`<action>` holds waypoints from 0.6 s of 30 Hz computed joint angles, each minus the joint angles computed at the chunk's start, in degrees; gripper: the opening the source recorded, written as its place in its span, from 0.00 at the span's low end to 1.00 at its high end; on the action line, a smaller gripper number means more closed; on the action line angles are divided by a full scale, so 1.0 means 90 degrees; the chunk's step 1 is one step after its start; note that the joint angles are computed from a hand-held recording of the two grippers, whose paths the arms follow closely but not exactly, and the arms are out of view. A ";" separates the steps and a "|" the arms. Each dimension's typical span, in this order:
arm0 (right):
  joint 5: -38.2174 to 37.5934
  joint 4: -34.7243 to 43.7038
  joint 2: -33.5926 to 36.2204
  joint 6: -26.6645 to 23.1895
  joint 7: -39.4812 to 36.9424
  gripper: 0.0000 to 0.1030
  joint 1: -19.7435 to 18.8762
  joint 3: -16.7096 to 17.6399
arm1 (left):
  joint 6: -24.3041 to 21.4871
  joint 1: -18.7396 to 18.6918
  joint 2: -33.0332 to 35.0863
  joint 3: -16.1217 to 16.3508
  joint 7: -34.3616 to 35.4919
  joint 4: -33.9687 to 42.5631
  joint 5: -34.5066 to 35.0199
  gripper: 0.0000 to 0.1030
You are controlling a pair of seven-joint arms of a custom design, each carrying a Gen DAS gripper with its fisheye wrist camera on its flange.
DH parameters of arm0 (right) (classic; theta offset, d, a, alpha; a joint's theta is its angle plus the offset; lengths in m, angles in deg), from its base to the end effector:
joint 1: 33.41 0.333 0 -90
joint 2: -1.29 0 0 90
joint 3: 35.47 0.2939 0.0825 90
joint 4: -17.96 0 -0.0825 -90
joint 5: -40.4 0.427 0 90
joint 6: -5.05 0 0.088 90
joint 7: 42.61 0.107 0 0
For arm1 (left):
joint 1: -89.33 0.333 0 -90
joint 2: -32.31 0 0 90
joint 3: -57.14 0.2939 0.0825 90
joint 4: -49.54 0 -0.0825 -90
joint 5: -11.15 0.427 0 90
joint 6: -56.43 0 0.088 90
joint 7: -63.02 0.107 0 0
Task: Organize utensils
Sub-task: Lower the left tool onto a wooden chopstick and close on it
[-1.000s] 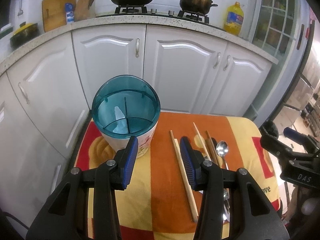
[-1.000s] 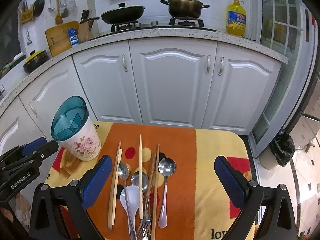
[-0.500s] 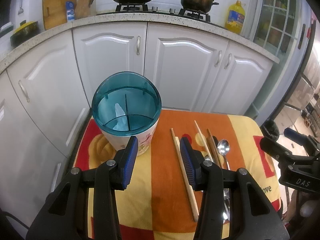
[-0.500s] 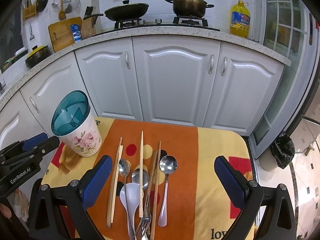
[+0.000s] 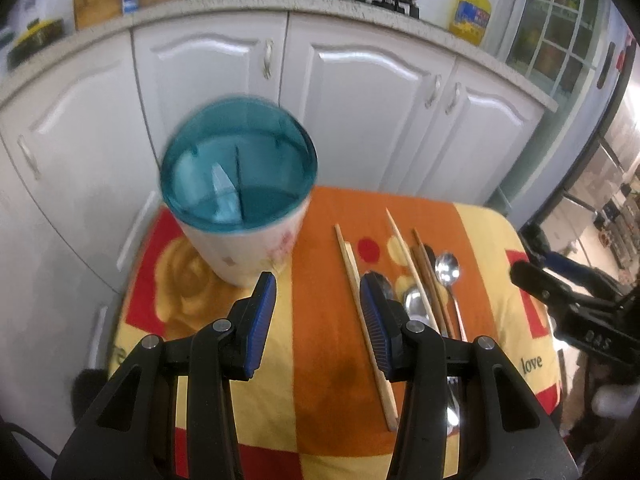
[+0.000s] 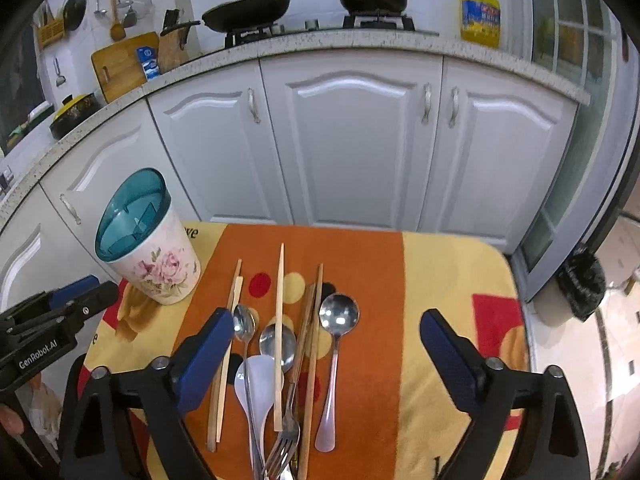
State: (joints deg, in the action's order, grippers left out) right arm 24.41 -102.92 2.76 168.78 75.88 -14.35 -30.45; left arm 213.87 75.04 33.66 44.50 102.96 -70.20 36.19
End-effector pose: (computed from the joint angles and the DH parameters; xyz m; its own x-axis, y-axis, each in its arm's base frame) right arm 0.5696 0.2707 0.4421 0.1962 -0.9756 -0.0980 -0.7431 -0.0828 -0.6640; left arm 0.5542 -0.3000 0.4382 -0.0040 -0.9855 0.1696 -0.7868 -0.1016 -0.6088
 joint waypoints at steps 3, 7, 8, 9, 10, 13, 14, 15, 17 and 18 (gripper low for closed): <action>0.1641 0.0023 0.0199 0.0102 -0.1450 0.70 -0.0076 0.0131 | -0.0005 -0.0013 0.0232 -0.0043 0.0599 0.0089 -0.0624 0.40; 0.2502 0.0171 0.0460 -0.0034 -0.2356 0.52 -0.0092 0.0202 | -0.0110 -0.0038 0.0533 -0.0092 0.1361 0.0271 -0.1429 0.34; 0.2955 0.0221 0.0540 -0.0053 -0.2824 0.50 -0.0148 0.0299 | -0.0118 -0.0058 0.0601 -0.0085 0.1456 0.0313 -0.1506 0.34; 0.3348 0.0259 0.0592 -0.0092 -0.3224 0.49 -0.0198 0.0376 | -0.0146 -0.0080 0.0668 -0.0078 0.1541 0.0368 -0.1562 0.33; 0.3540 0.0319 0.0657 -0.0151 -0.3439 0.48 -0.0206 0.0399 | -0.0162 -0.0109 0.0724 -0.0066 0.1577 0.0407 -0.1580 0.33; 0.3521 0.0488 0.0866 -0.0220 -0.3490 0.44 -0.0150 0.0322 | -0.0174 -0.0122 0.0912 -0.0094 0.1911 0.0541 -0.1910 0.31; 0.3588 0.0536 0.0925 -0.0239 -0.3546 0.43 -0.0168 0.0327 | -0.0204 -0.0125 0.0977 -0.0102 0.2007 0.0599 -0.2010 0.31; 0.3747 0.0615 0.1000 -0.0278 -0.3667 0.42 -0.0215 0.0361 | -0.0232 -0.0143 0.1057 -0.0095 0.2055 0.0669 -0.2057 0.31; 0.3866 0.0705 0.1079 -0.0318 -0.3764 0.42 -0.0249 0.0370 | -0.0286 -0.0185 0.1198 -0.0059 0.2080 0.0783 -0.2078 0.28; 0.3862 0.0736 0.1108 -0.0324 -0.3773 0.42 -0.0247 0.0360 | -0.0363 -0.0189 0.1285 -0.0057 0.2118 0.0874 -0.2131 0.25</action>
